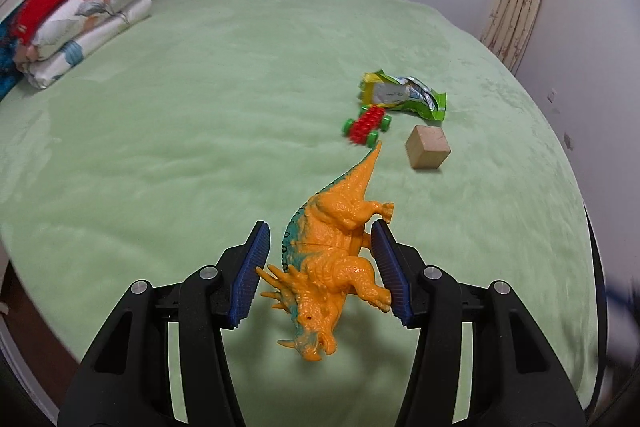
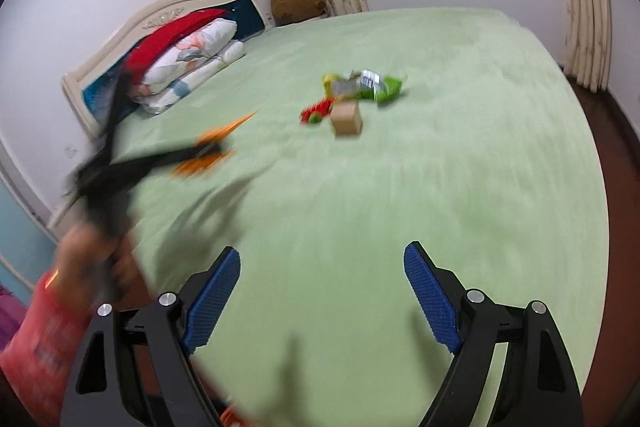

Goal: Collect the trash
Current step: 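Grasp the wooden block with the right tool while the left tool holds the dinosaur, then carry the dinosaur and block over the orange bucket and open both tools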

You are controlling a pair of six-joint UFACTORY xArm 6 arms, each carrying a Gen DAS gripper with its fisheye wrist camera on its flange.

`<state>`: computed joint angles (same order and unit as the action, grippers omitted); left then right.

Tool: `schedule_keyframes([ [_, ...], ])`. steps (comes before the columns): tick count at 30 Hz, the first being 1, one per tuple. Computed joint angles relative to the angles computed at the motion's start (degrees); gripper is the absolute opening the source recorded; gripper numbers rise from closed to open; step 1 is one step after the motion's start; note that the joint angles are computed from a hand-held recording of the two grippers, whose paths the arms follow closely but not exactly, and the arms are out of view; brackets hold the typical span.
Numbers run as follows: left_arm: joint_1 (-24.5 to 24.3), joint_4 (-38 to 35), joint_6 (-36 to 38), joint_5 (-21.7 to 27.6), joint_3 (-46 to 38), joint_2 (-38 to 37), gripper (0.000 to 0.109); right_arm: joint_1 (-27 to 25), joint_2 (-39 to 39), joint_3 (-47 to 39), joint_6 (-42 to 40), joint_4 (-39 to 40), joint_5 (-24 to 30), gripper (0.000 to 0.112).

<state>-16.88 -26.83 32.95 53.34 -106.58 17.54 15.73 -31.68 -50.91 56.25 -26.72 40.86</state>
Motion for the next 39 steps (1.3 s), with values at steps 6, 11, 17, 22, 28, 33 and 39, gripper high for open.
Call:
schedule_keyframes([
  [6,3.42,-3.0,4.74,-1.3,6.74,-5.42,0.052,-7.06,24.12,-21.28,-4.54,-2.29,1.71,0.082],
  [11,4.72,-4.86,5.53,0.75,6.7,-5.45,0.052,-9.88,40.85,-38.77,-5.46,-0.08,8.15,0.081],
  [17,5.25,-5.39,6.26,0.84,7.27,-5.74,0.052,-11.87,49.33,-48.37,-8.93,6.05,13.4,0.035],
  [22,5.59,-6.36,6.65,1.31,8.7,-7.26,0.052,-11.58,43.09,-42.34,-9.98,6.78,10.81,0.035],
  [28,6.03,-7.08,7.64,1.24,13.45,-12.64,0.052,-8.71,29.97,-30.69,-9.34,5.5,6.03,0.035],
  [33,6.36,-7.4,9.12,0.59,20.11,-19.8,0.052,-3.8,16.46,-21.05,-7.14,3.35,5.74,0.035],
  [39,7.84,-9.28,11.49,2.04,27.92,-29.07,0.052,5.63,3.36,-14.04,-0.47,-4.15,9.81,0.035],
])
